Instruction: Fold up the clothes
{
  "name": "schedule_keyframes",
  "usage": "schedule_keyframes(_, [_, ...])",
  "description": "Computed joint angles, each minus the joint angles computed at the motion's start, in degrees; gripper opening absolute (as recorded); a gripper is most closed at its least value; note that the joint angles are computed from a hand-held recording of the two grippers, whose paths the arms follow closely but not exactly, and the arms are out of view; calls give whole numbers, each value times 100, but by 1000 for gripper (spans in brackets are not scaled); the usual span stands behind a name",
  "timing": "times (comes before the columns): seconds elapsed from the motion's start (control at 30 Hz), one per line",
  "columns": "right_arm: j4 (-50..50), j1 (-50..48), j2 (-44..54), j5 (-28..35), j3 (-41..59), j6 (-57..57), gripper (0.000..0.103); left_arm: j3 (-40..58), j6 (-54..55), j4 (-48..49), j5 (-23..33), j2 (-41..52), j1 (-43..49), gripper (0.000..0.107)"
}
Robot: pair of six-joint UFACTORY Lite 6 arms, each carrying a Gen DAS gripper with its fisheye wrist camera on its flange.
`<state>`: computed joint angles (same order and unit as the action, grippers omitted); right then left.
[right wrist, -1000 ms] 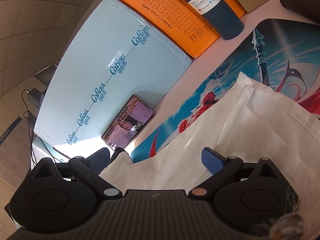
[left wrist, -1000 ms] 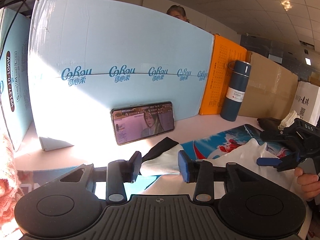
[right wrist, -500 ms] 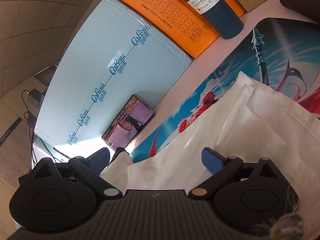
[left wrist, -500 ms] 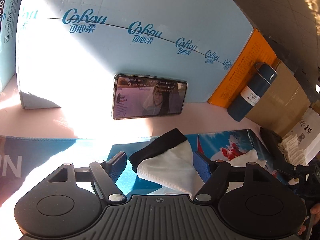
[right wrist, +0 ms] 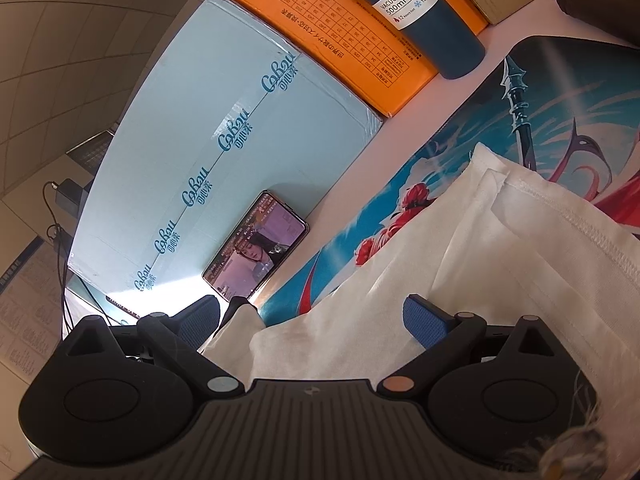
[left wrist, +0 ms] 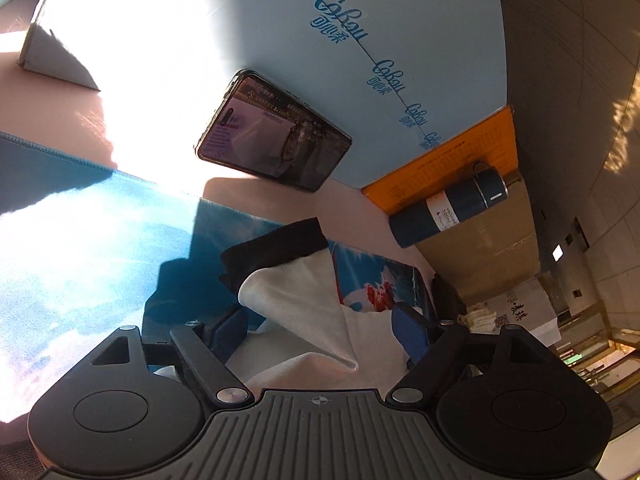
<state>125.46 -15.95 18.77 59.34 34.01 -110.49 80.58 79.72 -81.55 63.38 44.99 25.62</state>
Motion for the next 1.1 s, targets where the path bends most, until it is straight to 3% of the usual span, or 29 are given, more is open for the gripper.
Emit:
schedule_keyframes(0.17, [-18,6,7,-13,18,15,99,-249,604,-410,-264,-208,-294,77])
schedule_keyframes(0.23, [-12,7,12,-6,17,12,99,-512,994,-557,-690,-461,-444,35])
schedule_keyframes(0.33, [2,11,19,8,14,8,99,-1116,2071,-1144,-1223,-933,-636,12])
schedule_keyframes(0.4, [1,0,28,35,11,9,99,-1489,2847,-1622,-1543,-1230,-774,5])
schedule_keyframes(0.63, [-122,-191,134,422,-3,137,99,-3170,5344,-2854,-1184,-2759,-853,0])
schedule_keyframes(0.77, [-287,-413,315,610,116,457,99,-4063,6117,-3076,-866,-3507,-796,0])
schedule_keyframes(1.1, [-452,-758,454,897,195,739,99,-5914,7043,-2124,267,-5248,96,0])
